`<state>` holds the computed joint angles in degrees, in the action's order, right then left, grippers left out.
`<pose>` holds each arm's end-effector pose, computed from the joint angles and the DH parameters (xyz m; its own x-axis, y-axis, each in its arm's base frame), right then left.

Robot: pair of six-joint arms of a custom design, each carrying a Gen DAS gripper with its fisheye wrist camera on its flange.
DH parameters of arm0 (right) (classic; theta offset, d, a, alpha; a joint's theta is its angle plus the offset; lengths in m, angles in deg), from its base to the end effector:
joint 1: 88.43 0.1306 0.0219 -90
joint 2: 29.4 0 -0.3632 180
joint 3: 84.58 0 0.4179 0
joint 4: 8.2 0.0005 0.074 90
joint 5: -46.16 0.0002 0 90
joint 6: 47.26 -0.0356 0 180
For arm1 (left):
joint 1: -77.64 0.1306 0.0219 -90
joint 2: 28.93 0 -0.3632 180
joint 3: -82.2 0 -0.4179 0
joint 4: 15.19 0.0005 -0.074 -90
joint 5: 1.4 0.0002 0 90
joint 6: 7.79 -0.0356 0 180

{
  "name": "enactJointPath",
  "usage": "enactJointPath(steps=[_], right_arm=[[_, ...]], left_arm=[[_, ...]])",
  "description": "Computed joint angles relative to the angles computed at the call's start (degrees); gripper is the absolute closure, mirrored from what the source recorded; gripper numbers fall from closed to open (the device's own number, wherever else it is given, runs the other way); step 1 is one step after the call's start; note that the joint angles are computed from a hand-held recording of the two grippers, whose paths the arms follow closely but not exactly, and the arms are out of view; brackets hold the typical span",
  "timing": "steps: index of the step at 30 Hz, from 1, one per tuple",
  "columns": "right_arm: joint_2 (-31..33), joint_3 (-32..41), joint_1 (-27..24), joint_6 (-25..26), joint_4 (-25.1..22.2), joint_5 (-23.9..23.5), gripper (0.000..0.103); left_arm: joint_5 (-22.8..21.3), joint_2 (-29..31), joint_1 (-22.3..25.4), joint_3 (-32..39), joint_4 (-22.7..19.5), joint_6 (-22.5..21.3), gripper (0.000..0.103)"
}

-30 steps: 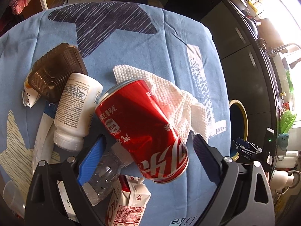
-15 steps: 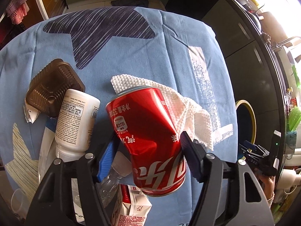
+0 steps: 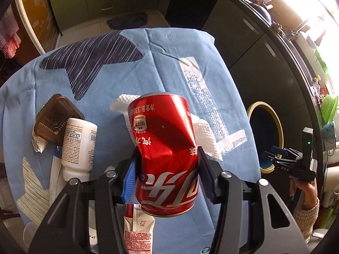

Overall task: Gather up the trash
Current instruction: 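Carry the can over the bin and open the left gripper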

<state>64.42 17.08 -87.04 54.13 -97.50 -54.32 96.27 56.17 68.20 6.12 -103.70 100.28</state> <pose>0.4758 0.0175 0.4422 -0.9591 -0.2175 -0.1811 -0.2451 0.9583 0.1470 0.4176 -0.0748 0.5247 -0.9441 -0.1547 -0.2912 -0.0890 0.9699 -0.2267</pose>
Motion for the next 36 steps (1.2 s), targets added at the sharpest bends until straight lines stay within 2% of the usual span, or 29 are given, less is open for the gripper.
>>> enactJointPath(steps=[7, 14, 22, 26, 31, 36], right_arm=[[-0.9, -0.1, -0.8, 0.0, 0.2, -0.9, 0.041], [-3.5, 0.0, -2.8, 0.9, 0.7, 1.4, 0.041], [-8.2, -0.8, -8.3, 4.6, 0.9, 3.5, 0.041], [-9.7, -1.5, -12.2, 6.5, 0.5, 2.2, 0.041], [-10.4, -1.7, -16.1, 8.5, -0.1, 0.9, 0.041], [-10.3, -1.5, -18.5, 9.5, -0.7, 0.7, 0.041]], left_arm=[[-1.1, -0.4, -3.3, 3.5, -0.4, -1.5, 0.054], [1.2, 2.6, -10.5, 7.5, 0.5, -1.6, 0.053], [3.4, 14.1, -20.0, 18.1, 2.5, -0.7, 0.053], [3.3, 21.4, -23.6, 24.7, 2.6, -0.1, 0.053], [2.8, 30.0, -26.1, 32.3, 1.6, 0.9, 0.053], [1.5, 36.0, -27.7, 37.0, 0.6, 1.8, 0.051]])
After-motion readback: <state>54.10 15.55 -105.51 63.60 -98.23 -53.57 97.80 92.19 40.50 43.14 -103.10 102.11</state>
